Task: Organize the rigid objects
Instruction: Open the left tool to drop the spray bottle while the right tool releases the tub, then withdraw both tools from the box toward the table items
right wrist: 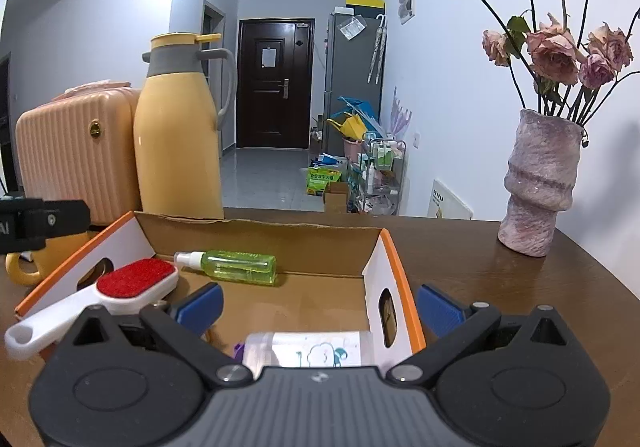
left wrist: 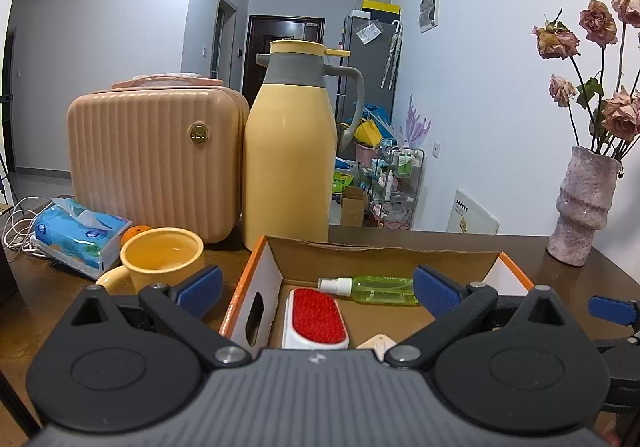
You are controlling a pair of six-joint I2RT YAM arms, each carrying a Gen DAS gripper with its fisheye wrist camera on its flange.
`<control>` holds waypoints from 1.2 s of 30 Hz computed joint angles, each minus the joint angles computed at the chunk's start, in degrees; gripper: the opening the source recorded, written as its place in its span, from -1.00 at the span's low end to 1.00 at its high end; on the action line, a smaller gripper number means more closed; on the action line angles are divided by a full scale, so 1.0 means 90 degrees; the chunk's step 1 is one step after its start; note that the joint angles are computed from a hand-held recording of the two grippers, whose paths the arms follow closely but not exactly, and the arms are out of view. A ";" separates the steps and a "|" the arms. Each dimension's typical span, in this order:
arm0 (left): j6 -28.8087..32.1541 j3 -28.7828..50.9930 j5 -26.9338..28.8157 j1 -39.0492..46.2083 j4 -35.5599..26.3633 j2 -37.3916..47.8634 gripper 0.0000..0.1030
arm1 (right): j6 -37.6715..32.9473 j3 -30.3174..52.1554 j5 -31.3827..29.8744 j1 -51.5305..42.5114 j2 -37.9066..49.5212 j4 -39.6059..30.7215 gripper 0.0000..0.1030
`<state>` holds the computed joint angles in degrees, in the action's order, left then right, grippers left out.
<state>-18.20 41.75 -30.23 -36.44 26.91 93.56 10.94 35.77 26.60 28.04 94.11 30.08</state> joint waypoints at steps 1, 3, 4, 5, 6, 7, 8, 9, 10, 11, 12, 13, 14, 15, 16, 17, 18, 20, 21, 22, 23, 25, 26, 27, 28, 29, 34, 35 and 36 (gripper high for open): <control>-0.0009 -0.0074 -0.0003 -0.0009 0.0015 -0.0059 1.00 | -0.0001 -0.0058 0.0019 0.0025 -0.0044 0.0024 1.00; -0.0020 -0.0169 -0.0005 -0.0034 0.0012 -0.0154 1.00 | -0.0028 -0.0204 0.0052 0.0073 -0.0147 0.0110 1.00; -0.0020 -0.0242 -0.0012 -0.0050 0.0039 -0.0208 1.00 | -0.0041 -0.0274 0.0098 0.0117 -0.0197 0.0154 1.00; -0.0019 -0.0311 -0.0036 -0.0073 0.0049 -0.0265 1.00 | -0.0058 -0.0361 0.0146 0.0164 -0.0253 0.0211 1.00; -0.0020 -0.0355 -0.0062 -0.0092 0.0033 -0.0312 1.00 | -0.0075 -0.0452 0.0192 0.0213 -0.0310 0.0267 1.00; -0.0030 -0.0417 -0.0088 -0.0120 0.0037 -0.0358 1.00 | -0.0085 -0.0523 0.0221 0.0248 -0.0368 0.0297 1.00; -0.0041 -0.0473 -0.0110 -0.0148 0.0033 -0.0402 1.00 | -0.0081 -0.0612 0.0248 0.0290 -0.0443 0.0325 1.00; -0.0054 -0.0517 -0.0139 -0.0176 0.0014 -0.0440 1.00 | -0.0066 -0.0682 0.0262 0.0317 -0.0518 0.0327 1.00; -0.0071 -0.0557 -0.0172 -0.0209 -0.0008 -0.0478 1.00 | -0.0046 -0.0749 0.0284 0.0349 -0.0589 0.0328 1.00; -0.0099 -0.0602 -0.0198 -0.0231 -0.0036 -0.0521 1.00 | -0.0028 -0.0823 0.0322 0.0390 -0.0665 0.0332 1.00; -0.0129 -0.0640 -0.0227 -0.0257 -0.0071 -0.0565 1.00 | -0.0016 -0.0882 0.0365 0.0430 -0.0727 0.0330 1.00; -0.0153 -0.0693 -0.0245 -0.0281 -0.0084 -0.0610 1.00 | -0.0003 -0.0949 0.0407 0.0469 -0.0798 0.0328 1.00; -0.0179 -0.0751 -0.0267 -0.0311 -0.0105 -0.0670 1.00 | 0.0013 -0.1016 0.0445 0.0508 -0.0869 0.0323 1.00; -0.0204 -0.0796 -0.0286 -0.0333 -0.0122 -0.0709 1.00 | 0.0023 -0.1073 0.0462 0.0530 -0.0924 0.0325 1.00; -0.0226 -0.0842 -0.0306 -0.0363 -0.0135 -0.0749 1.00 | 0.0036 -0.1143 0.0494 0.0566 -0.0978 0.0338 1.00; -0.0253 -0.0901 -0.0335 -0.0404 -0.0150 -0.0807 1.00 | 0.0051 -0.1200 0.0533 0.0608 -0.1025 0.0340 1.00; -0.0272 -0.0945 -0.0368 -0.0442 -0.0168 -0.0856 1.00 | 0.0070 -0.1272 0.0575 0.0653 -0.1096 0.0330 1.00; -0.0308 -0.1055 -0.0447 -0.0529 -0.0184 -0.0955 1.00 | 0.0103 -0.1338 0.0600 0.0693 -0.1167 0.0317 1.00; -0.0333 -0.1104 -0.0488 -0.0579 -0.0204 -0.1003 1.00 | 0.0104 -0.1334 0.0588 0.0681 -0.1170 0.0313 1.00; -0.0361 -0.1146 -0.0521 -0.0623 -0.0230 -0.1047 1.00 | 0.0138 -0.1420 0.0618 0.0721 -0.1267 0.0291 1.00; -0.0390 -0.1204 -0.0549 -0.0672 -0.0248 -0.1098 1.00 | 0.0174 -0.1491 0.0658 0.0771 -0.1343 0.0269 1.00; -0.0444 -0.1306 -0.0584 -0.0763 -0.0273 -0.1180 1.00 | 0.0272 -0.1671 0.0774 0.0895 -0.1531 0.0192 1.00; -0.0471 -0.1322 -0.0614 -0.0810 -0.0314 -0.1206 1.00 | 0.0322 -0.1748 0.0827 0.0945 -0.1597 0.0154 1.00; -0.0494 -0.1357 -0.0647 -0.0861 -0.0339 -0.1239 1.00 | 0.0371 -0.1816 0.0861 0.0985 -0.1670 0.0103 1.00; -0.0511 -0.1403 -0.0664 -0.0907 -0.0341 -0.1266 1.00 | 0.0427 -0.1891 0.0872 0.1022 -0.1739 0.0064 1.00; -0.0535 -0.1447 -0.0686 -0.0961 -0.0350 -0.1289 1.00 | 0.0472 -0.1961 0.0873 0.1047 -0.1807 0.0034 1.00; -0.0701 -0.1594 -0.0774 -0.1181 -0.0479 -0.1374 1.00 | 0.0660 -0.2275 0.0988 0.1197 -0.2088 -0.0093 1.00; -0.0747 -0.1629 -0.0794 -0.1237 -0.0510 -0.1396 1.00 | 0.0696 -0.2337 0.1025 0.1235 -0.2148 -0.0122 1.00; -0.0787 -0.1662 -0.0807 -0.1284 -0.0535 -0.1418 1.00 | 0.0720 -0.2387 0.1048 0.1257 -0.2203 -0.0157 1.00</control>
